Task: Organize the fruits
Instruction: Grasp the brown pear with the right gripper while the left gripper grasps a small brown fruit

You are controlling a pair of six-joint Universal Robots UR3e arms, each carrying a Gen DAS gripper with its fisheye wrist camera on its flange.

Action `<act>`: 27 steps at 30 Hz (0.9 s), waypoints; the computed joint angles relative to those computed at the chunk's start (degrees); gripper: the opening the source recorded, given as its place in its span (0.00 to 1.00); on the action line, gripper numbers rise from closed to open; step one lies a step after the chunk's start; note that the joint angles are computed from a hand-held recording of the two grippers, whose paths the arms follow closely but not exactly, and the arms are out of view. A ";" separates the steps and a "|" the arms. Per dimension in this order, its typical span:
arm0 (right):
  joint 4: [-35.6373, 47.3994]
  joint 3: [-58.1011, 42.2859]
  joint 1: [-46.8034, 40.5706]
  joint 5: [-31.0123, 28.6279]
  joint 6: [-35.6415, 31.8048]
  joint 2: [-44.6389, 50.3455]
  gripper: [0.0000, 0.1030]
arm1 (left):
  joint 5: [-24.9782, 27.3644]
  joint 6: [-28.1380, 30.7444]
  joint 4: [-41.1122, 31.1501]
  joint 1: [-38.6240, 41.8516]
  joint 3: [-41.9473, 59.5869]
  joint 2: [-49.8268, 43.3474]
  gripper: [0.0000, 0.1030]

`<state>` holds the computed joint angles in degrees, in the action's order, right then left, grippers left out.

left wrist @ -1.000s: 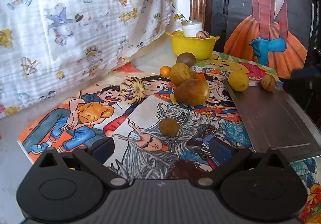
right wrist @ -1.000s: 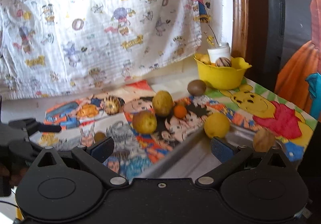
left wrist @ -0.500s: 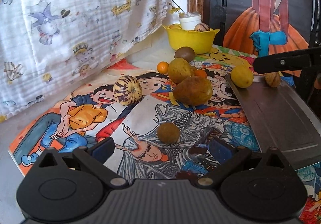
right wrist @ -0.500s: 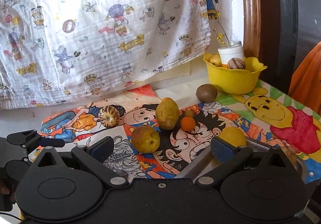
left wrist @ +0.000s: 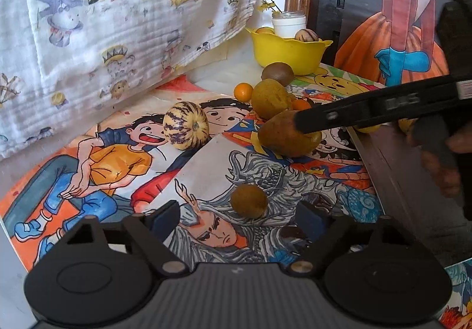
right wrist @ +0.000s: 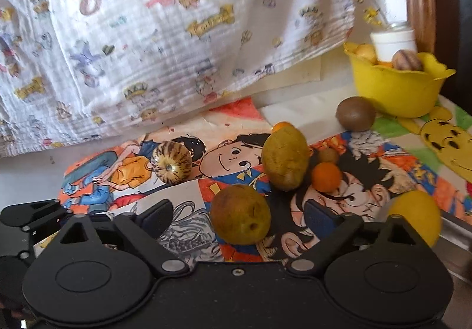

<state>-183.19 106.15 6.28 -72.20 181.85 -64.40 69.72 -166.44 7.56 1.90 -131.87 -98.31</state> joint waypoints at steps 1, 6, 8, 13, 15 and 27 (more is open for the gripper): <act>0.41 -1.01 0.17 0.08 -0.06 0.94 0.86 | -0.16 -0.09 -0.13 0.04 0.21 -0.19 0.82; 1.65 -4.91 1.77 -1.23 -1.97 4.60 0.79 | -0.81 0.11 -0.65 -0.02 1.54 -1.37 0.70; 2.24 -6.21 2.22 -1.75 -2.21 5.81 0.75 | -0.91 -0.25 -0.98 -0.16 2.10 -1.92 0.64; 3.16 -8.16 2.74 -2.28 -2.52 7.87 0.66 | -0.77 -1.12 -1.45 -0.37 3.17 -2.95 0.56; 3.08 -8.38 2.97 -2.69 -2.81 8.40 0.64 | 0.21 -1.25 -1.56 -0.91 3.61 -3.25 0.51; -1.16 -7.28 3.22 -4.14 -3.44 9.59 0.54 | 3.86 -2.25 -0.64 -3.52 4.97 -4.66 0.31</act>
